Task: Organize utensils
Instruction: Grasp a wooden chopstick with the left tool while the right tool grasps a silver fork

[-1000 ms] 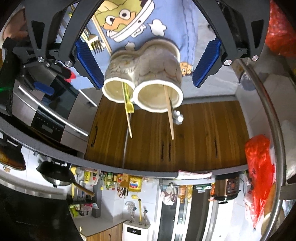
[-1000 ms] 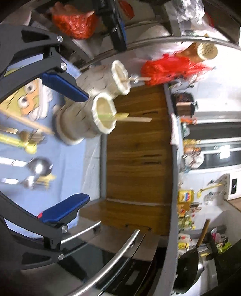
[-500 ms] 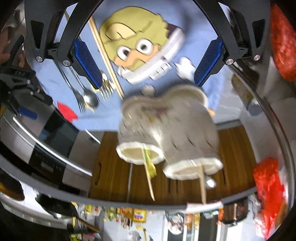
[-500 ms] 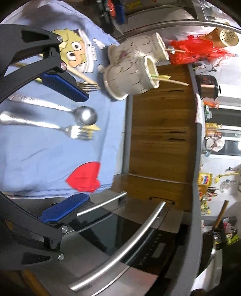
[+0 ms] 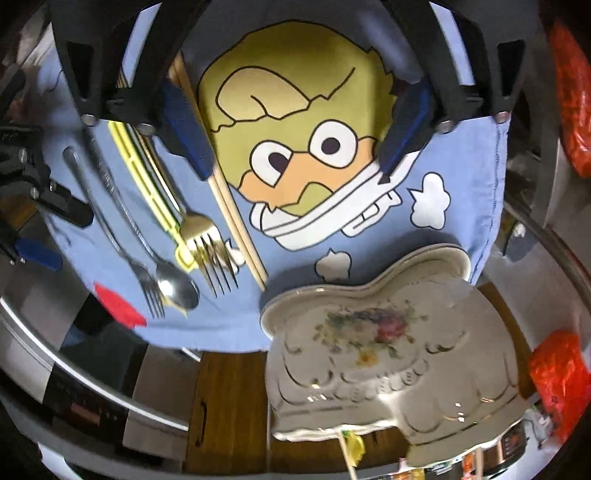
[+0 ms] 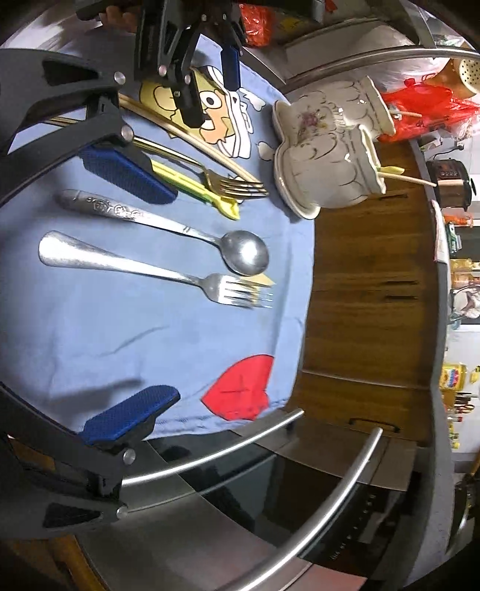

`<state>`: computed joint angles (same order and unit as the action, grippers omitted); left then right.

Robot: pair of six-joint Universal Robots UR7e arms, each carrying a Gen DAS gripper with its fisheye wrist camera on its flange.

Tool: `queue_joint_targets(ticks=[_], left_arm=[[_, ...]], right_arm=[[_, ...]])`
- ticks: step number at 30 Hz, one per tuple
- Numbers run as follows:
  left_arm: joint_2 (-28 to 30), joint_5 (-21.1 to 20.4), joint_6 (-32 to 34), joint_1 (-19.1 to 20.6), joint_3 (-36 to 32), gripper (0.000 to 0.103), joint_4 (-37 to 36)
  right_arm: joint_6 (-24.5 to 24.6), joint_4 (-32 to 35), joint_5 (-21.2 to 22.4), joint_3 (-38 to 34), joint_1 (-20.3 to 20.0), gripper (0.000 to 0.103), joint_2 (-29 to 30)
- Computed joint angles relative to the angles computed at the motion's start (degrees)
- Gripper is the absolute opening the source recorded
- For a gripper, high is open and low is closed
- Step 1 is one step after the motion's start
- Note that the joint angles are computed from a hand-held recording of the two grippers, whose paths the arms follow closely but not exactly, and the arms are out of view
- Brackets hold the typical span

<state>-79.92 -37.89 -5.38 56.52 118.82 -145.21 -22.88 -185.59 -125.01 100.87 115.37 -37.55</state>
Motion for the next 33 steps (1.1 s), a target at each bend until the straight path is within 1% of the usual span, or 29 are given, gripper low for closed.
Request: queue_joint_targets(ticks=[2, 3, 4, 6, 10, 13, 14, 17, 19, 20, 21, 22, 24, 26, 27, 29, 31, 33], left_arm=[[0.07, -0.17, -0.64, -0.07, -0.02, 0.081, 0.52], [0.18, -0.1, -0.57, -0.19, -0.07, 0.079, 0.65], [0.19, 0.15, -0.61, -0.33, -0.15, 0.075, 1.0], [0.12, -0.1, -1.76, -0.46, -0.59, 0.074, 2.55], [0.2, -2.09, -3.47, -0.39, -1.56, 0.074, 4.75], [0.43, -1.88, -3.75, -0.69, -1.47, 0.074, 4.88], [0.59, -1.24, -3.9, -0.82, -1.39, 0.073, 4.91], [1.14, -1.19, -4.75, -0.77, -2.0, 0.066, 5.49], [1.3, -2.23, -5.3, -0.53, -2.76, 0.059, 6.61], [1.83, -1.9, -5.54, -0.62, -3.14, 0.058, 7.13], [2.35, -0.73, -5.1, -0.94, -3.14, 0.054, 7.21], [2.6, -0.47, -4.37, -1.06, -3.03, 0.048, 6.59], [3.0, -0.4, -3.87, -1.25, -3.22, 0.043, 6.61], [3.23, -0.65, -3.9, -1.34, -3.56, 0.038, 7.22], [3.31, -0.96, -3.77, -1.29, -3.67, 0.034, 7.29], [3.56, -0.97, -3.65, -1.36, -3.96, 0.03, 7.84], [4.05, -1.21, -3.97, -1.27, -4.69, 0.027, 8.79], [4.75, -1.45, -4.11, -1.14, -5.59, 0.026, 9.56]], right_arm=[[1.18, 1.13, 0.22, -0.02, -0.35, 0.082, -0.12], [1.65, 1.59, 0.42, 0.06, -0.52, 0.078, -0.25], [1.86, 1.82, 0.53, 0.13, -0.61, 0.077, -0.33], [1.99, 1.92, 0.77, 0.28, -0.75, 0.076, -0.44], [1.86, 1.83, 1.67, 0.61, -0.9, 0.076, -0.69], [1.31, 1.93, 2.17, 0.94, -0.92, 0.076, -0.89], [1.08, 1.9, 2.22, 0.99, -0.92, 0.076, -0.89], [1.29, 2.5, 2.66, 1.11, -1.13, 0.071, -1.09], [1.65, 2.84, 2.74, 1.07, -1.24, 0.067, -1.1], [1.97, 3.38, 2.71, 0.85, -1.28, 0.064, -1.06], [2.21, 3.85, 2.64, 0.64, -1.27, 0.061, -1.01], [2.4, 4.31, 2.52, 0.41, -1.23, 0.059, -0.93], [2.84, 5.88, 2.21, -0.37, -1.07, 0.052, -0.72], [3.0, 7.44, 1.71, -1.2, -0.88, 0.047, -0.4], [2.95, 7.94, 1.37, -1.43, -0.82, 0.044, -0.28], [2.82, 9.73, 0.45, -2.33, -0.6, 0.041, 0.15], [2.1, 10.23, -0.19, -3.0, -0.4, 0.04, 0.59], [1.99, 11.08, -0.27, -3.7, -0.32, 0.037, 0.88]])
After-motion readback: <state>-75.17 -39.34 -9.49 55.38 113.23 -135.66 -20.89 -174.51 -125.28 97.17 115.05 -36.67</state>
